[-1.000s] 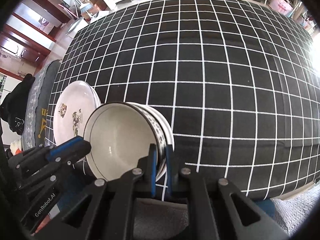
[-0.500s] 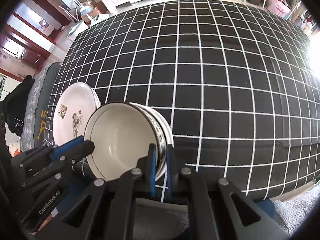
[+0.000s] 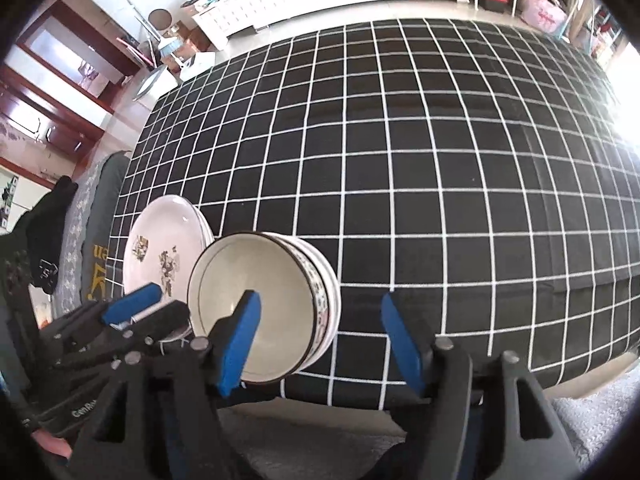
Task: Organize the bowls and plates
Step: 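Grasp the rim of the nested bowl stack with both tools, then lift the bowl stack and lower it onto the plate stack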
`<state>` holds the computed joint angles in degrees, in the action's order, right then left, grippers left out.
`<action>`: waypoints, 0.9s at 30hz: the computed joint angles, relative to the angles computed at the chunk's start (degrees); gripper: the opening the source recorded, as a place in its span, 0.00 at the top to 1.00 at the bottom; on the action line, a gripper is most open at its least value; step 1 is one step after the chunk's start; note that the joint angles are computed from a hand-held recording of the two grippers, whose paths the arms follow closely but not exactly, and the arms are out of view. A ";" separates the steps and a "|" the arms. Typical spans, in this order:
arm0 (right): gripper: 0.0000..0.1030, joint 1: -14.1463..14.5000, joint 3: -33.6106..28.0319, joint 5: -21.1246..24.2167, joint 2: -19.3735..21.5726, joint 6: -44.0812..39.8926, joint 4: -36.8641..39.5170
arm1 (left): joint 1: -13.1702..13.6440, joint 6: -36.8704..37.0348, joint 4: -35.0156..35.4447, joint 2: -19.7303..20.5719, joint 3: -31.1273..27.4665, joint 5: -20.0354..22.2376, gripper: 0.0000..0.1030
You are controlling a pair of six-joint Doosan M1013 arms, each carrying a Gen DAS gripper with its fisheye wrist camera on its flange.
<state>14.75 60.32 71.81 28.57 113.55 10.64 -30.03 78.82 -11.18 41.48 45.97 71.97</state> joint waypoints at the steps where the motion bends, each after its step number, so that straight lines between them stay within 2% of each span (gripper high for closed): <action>1: 0.34 -0.20 0.36 -0.58 -0.08 0.23 0.98 | 0.12 0.34 -0.60 0.17 -0.12 0.38 0.56; 3: 0.34 -0.43 0.74 -1.31 0.08 -0.78 2.71 | 0.25 1.29 -1.56 0.26 0.19 0.47 0.56; 8: 0.34 -0.32 -0.06 1.21 1.54 -0.48 3.81 | 0.47 2.96 -2.41 1.28 -0.14 1.50 0.56; 16: 0.34 -0.08 -0.46 2.18 2.92 3.25 2.37 | 0.88 5.29 -4.74 3.94 -2.44 4.59 0.56; 21: 0.35 -0.40 -0.90 4.61 3.97 2.00 4.42 | 1.00 6.40 -6.12 5.58 -3.81 6.04 0.56; 27: 0.35 -1.22 1.04 2.36 3.50 2.47 7.59 | 0.89 7.38 -7.92 6.43 -3.72 6.17 0.56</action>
